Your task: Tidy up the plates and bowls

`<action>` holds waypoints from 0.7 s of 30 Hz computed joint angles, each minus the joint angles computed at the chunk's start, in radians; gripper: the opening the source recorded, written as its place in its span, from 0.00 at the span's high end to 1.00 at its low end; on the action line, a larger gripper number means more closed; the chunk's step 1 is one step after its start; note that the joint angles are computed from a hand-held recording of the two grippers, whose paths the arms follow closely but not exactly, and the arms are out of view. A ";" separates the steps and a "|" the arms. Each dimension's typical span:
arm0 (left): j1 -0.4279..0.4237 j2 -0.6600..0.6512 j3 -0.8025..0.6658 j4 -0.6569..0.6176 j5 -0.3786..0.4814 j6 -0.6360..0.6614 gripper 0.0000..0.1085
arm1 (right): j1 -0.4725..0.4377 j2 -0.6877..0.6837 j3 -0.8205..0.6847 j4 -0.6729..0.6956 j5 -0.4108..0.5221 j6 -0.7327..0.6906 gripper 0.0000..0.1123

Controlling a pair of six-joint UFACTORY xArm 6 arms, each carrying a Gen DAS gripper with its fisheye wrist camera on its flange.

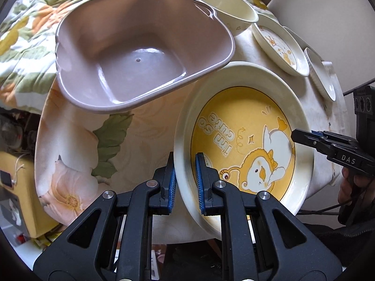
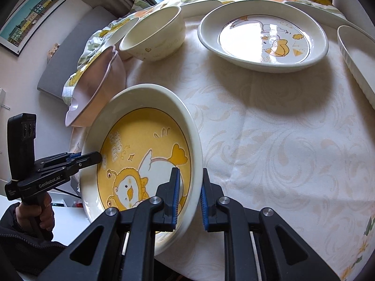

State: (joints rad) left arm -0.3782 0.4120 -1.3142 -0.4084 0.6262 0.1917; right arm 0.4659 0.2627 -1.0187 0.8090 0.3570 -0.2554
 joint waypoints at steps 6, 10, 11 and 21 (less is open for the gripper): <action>-0.005 -0.005 0.007 0.015 -0.008 -0.003 0.89 | 0.005 -0.008 0.010 -0.149 -0.012 0.116 0.87; -0.005 -0.004 0.008 0.001 -0.011 0.010 0.89 | 0.005 -0.001 0.004 -0.163 -0.014 0.127 0.87; -0.006 -0.004 0.010 0.007 -0.016 0.008 0.89 | 0.004 -0.002 0.006 -0.158 -0.015 0.122 0.87; -0.026 -0.027 0.052 0.100 -0.086 -0.092 0.27 | 0.011 0.015 -0.017 -0.209 0.005 0.155 0.75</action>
